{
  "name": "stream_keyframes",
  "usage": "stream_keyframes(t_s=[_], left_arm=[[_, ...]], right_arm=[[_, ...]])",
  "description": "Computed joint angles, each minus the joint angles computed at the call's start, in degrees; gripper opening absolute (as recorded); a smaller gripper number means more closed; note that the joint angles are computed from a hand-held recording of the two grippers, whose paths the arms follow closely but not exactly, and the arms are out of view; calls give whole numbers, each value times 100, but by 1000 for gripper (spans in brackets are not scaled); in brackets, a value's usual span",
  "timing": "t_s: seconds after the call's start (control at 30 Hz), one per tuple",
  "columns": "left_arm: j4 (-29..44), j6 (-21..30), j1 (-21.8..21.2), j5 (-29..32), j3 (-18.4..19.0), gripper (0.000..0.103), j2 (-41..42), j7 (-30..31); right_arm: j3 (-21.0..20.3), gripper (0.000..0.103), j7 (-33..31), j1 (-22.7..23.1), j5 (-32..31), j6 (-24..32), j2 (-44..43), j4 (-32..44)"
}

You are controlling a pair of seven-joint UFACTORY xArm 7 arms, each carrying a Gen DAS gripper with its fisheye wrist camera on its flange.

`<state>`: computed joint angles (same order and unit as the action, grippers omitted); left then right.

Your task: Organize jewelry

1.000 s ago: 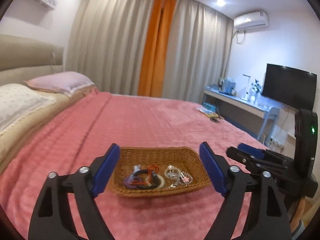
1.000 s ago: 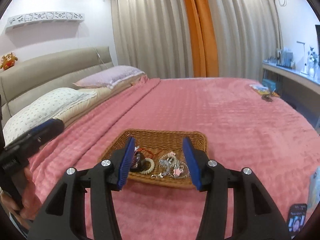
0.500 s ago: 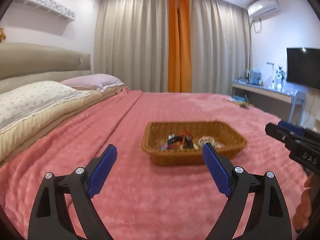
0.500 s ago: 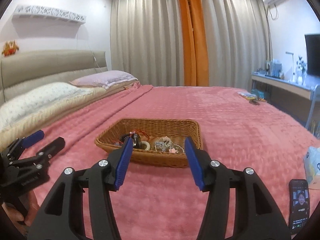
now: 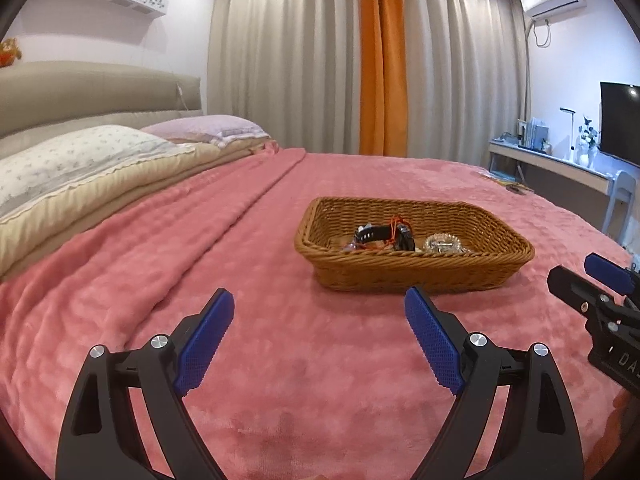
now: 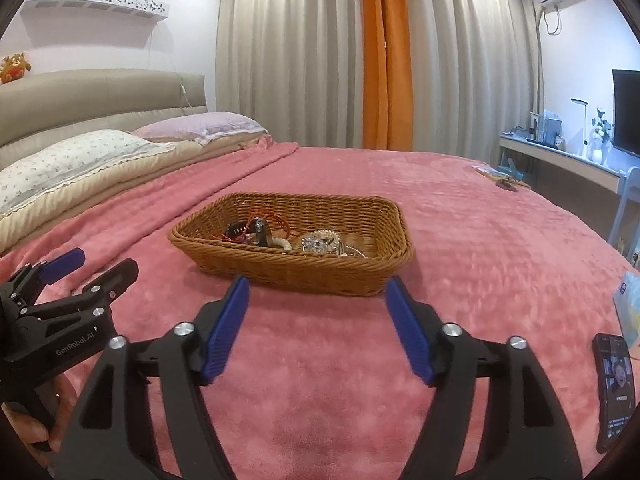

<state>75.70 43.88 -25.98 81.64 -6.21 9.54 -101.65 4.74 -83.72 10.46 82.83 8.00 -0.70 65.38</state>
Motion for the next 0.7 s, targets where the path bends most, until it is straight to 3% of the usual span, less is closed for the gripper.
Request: stream_keyframes(t_s=[0.7], left_arm=[[87, 44, -73, -105, 37, 89, 95, 173]], right_arm=[[38, 71, 755, -105, -700, 71, 146, 40]])
